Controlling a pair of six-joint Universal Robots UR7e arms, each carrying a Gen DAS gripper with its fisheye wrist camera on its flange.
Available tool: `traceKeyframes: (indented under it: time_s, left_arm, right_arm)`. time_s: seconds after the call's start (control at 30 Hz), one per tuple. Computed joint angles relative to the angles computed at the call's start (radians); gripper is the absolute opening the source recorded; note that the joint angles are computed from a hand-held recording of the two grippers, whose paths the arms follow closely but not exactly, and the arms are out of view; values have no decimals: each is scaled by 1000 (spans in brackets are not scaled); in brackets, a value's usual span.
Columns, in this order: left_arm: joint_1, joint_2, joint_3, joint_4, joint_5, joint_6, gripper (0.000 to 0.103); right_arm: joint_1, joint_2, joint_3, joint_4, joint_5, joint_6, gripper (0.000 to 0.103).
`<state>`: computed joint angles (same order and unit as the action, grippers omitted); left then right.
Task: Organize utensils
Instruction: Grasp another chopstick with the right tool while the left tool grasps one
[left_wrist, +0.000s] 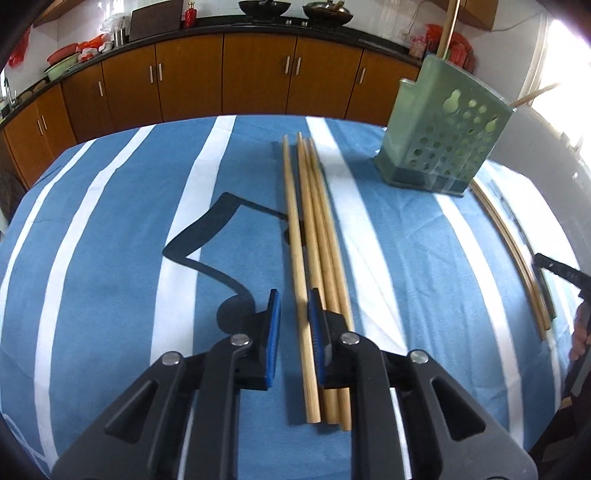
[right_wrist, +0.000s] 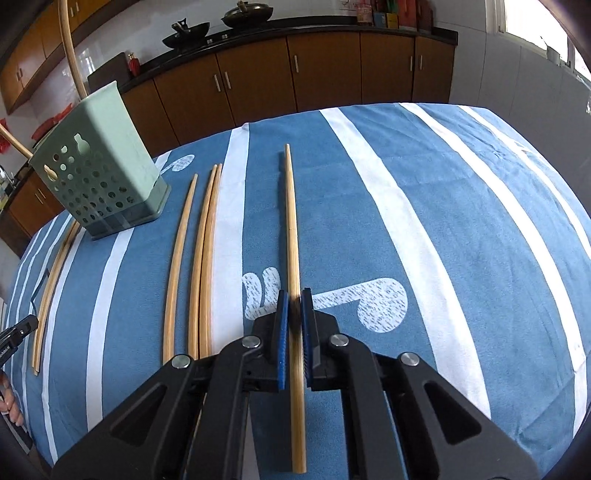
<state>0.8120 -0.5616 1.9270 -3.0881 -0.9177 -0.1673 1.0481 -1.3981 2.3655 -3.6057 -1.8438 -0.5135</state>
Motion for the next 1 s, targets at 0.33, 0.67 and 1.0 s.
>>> traceKeyframes:
  time_s: [0.33, 0.67, 1.0]
  left_arm:
    - [-4, 32, -26, -6, 69, -32, 8]
    - [6, 23, -9, -35, 51, -83, 8]
    - [-4, 30, 2, -59, 75, -38, 9]
  right_arm:
    - [10, 13, 10, -38, -16, -17, 8]
    - [0, 21, 18, -74, 3, -31, 8]
    - [0, 23, 25, -85, 2, -32, 8]
